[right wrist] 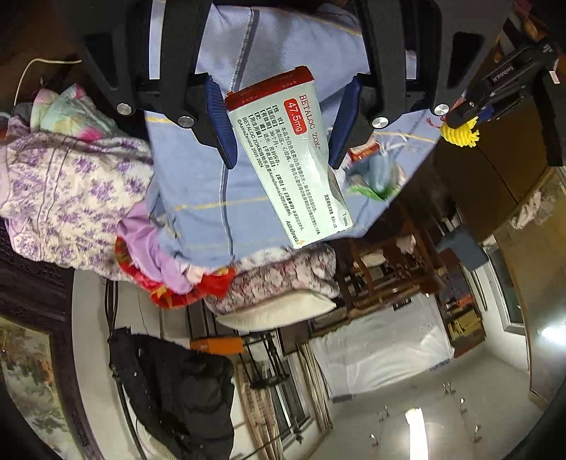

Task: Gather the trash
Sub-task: 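Carry the pom-pom and medicine box to the red wastebasket and release both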

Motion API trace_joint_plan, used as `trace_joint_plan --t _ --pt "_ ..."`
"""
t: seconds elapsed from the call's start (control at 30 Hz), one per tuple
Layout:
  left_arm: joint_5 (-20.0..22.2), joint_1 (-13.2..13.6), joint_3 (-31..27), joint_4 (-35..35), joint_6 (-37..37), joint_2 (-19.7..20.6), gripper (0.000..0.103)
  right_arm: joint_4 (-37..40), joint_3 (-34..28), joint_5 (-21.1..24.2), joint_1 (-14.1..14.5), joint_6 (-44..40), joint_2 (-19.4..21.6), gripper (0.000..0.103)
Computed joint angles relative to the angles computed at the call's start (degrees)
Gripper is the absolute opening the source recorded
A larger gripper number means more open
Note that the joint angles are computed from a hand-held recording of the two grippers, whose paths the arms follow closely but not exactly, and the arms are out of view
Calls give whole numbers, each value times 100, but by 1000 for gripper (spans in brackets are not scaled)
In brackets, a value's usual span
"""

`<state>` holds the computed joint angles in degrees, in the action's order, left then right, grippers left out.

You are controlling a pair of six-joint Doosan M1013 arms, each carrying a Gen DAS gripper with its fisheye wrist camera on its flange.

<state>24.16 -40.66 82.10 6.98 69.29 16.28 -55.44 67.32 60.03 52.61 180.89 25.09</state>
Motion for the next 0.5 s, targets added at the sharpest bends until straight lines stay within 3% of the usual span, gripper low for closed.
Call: trace_joint_plan --t 0.17,0.33,0.5 --pt "-203 -180 81 -58 250 -210 42 -475 288 374 266 322 -317 53" --pt "-236 -332 79 -1003 1281 -335 42 -677 697 790 520 676 -666 53" --pt "-1 -585 -63 -1639 2060 -311 42 -648 1220 1210 721 1061 -1044 53"
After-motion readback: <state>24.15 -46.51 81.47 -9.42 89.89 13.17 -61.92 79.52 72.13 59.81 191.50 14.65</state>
